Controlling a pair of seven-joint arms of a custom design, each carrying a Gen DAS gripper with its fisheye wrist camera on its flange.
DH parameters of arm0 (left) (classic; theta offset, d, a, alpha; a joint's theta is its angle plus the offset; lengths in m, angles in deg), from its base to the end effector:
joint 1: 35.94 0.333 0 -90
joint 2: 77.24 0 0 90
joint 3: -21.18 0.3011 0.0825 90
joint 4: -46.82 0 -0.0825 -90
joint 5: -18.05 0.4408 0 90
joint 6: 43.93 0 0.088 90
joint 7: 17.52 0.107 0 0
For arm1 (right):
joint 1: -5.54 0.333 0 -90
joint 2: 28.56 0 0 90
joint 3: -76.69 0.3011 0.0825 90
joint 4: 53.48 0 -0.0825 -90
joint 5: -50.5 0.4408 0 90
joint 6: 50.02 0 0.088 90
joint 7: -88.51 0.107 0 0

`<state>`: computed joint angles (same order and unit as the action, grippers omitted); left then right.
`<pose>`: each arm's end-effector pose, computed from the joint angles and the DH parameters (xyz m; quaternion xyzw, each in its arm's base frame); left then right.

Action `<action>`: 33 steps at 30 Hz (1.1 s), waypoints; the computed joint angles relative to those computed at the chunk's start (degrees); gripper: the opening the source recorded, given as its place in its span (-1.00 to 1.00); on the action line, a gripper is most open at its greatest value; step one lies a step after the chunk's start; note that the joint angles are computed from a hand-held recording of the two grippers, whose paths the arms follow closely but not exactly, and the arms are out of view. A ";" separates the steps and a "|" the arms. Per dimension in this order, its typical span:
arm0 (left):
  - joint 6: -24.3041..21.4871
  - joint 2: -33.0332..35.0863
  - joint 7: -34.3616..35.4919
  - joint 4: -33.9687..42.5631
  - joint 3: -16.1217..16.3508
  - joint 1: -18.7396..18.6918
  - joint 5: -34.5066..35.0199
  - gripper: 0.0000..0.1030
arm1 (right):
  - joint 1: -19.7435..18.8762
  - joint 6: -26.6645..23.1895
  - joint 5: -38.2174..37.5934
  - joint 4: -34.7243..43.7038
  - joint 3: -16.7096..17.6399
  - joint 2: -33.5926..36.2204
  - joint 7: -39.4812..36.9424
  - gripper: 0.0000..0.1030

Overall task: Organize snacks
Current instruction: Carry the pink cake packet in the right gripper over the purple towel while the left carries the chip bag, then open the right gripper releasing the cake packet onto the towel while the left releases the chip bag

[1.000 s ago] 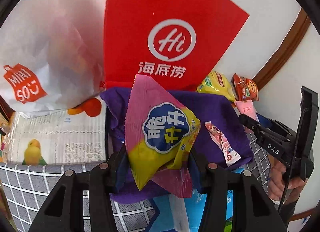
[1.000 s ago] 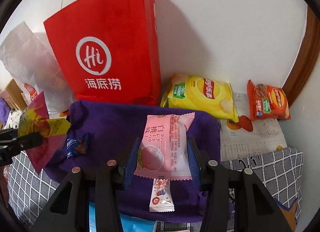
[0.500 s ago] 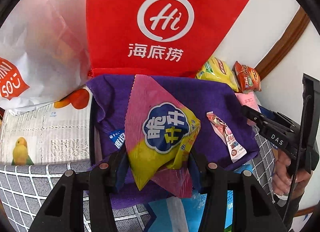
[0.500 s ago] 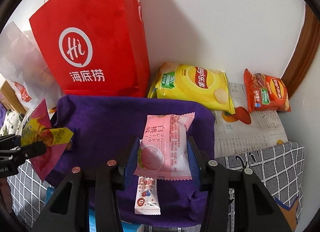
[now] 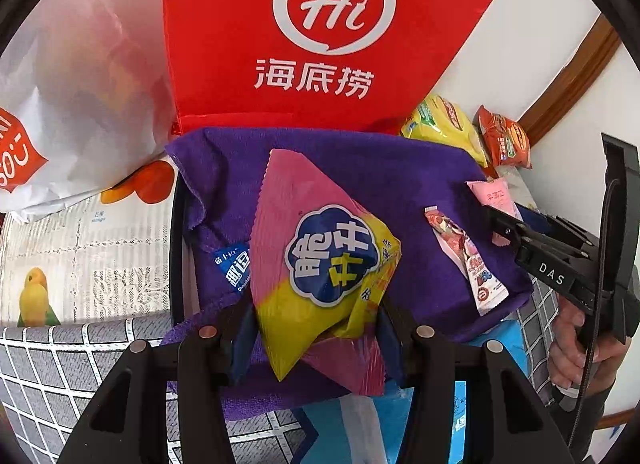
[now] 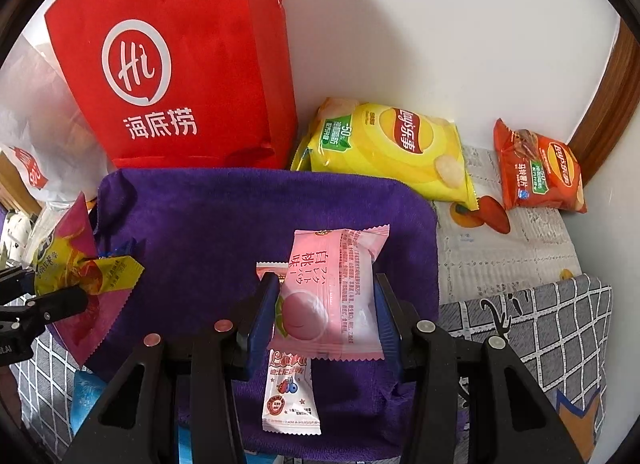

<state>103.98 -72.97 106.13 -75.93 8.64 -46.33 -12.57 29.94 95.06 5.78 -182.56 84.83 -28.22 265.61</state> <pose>0.5796 -0.2345 0.3580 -0.4601 0.8505 -0.2546 0.0153 0.4922 0.3232 0.3358 -0.5449 0.7878 -0.2170 0.1879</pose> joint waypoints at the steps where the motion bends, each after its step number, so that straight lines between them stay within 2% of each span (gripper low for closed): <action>1: 0.06 0.10 -0.30 0.02 0.02 -0.08 0.49 -0.04 | 0.02 -0.03 0.13 0.05 0.00 0.11 -0.14 -0.09; 9: 0.18 1.38 -2.45 0.94 -0.25 -0.45 2.64 -0.04 | 0.23 -0.07 1.17 0.61 -0.19 1.04 -1.47 -0.09; 28: -0.11 1.60 -1.70 1.01 -0.38 -0.31 2.92 -0.02 | 1.00 -0.93 2.56 1.99 -0.62 2.64 -4.01 -0.09; 33: -0.19 1.13 -2.33 0.80 -0.28 -0.40 3.65 0.09 | 1.00 -0.46 1.67 1.40 -0.58 1.51 -2.65 0.04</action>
